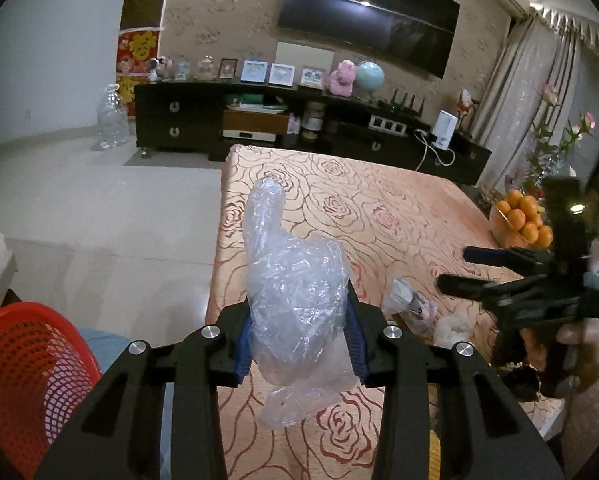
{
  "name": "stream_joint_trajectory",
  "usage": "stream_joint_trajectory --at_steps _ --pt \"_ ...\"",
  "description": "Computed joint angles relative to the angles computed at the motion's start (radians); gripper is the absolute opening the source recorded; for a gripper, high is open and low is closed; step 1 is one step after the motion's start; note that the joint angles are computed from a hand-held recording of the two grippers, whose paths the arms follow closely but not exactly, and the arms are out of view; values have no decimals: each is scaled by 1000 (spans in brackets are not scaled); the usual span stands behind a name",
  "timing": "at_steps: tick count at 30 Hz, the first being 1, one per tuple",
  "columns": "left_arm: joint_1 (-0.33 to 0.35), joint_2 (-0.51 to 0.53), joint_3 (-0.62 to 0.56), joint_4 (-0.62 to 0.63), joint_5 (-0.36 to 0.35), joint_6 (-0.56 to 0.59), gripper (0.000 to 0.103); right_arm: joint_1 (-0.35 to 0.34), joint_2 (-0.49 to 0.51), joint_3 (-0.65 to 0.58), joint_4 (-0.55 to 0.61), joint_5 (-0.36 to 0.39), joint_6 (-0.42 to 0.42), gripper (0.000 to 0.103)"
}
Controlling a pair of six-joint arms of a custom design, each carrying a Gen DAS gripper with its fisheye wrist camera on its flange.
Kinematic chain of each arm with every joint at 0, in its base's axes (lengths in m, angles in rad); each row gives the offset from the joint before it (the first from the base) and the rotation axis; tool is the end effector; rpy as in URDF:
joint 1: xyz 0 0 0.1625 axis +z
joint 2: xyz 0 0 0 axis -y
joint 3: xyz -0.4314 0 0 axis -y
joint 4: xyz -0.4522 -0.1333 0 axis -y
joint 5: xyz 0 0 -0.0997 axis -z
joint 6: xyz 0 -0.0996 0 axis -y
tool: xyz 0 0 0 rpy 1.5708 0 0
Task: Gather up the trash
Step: 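Grasp the cat-printed snack packet with the right tool and lift it, then carry the plastic bag and snack packet in both tools over the wastebasket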
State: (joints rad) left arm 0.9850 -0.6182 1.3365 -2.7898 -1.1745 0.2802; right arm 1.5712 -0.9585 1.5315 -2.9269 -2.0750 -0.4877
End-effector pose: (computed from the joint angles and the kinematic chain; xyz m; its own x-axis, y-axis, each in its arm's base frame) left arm -0.3122 -0.7812 0.0822 -0.7030 0.5439 -0.4582 0.7070 0.6041 -0.3677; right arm 0.0855 -0.7601 0.2789 -0.7735 -0.0313 0.6331 -0.4106 0.7856 -0.4628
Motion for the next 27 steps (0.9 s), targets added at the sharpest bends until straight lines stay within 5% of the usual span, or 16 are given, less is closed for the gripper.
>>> stream_joint_trajectory --at_steps 6,12,17,27 --pt "-2 9 -9 -4 18 7 36 -17 52 -81 181 -37 13 82" --pt "-5 16 -13 9 34 22 36 -29 96 -157 323 -89 66 54" --pt "-4 14 -5 -16 56 41 36 -27 99 -154 286 -84 64 42" --pt "-1 15 -6 -55 68 37 36 -6 63 -89 118 -8 71 39"
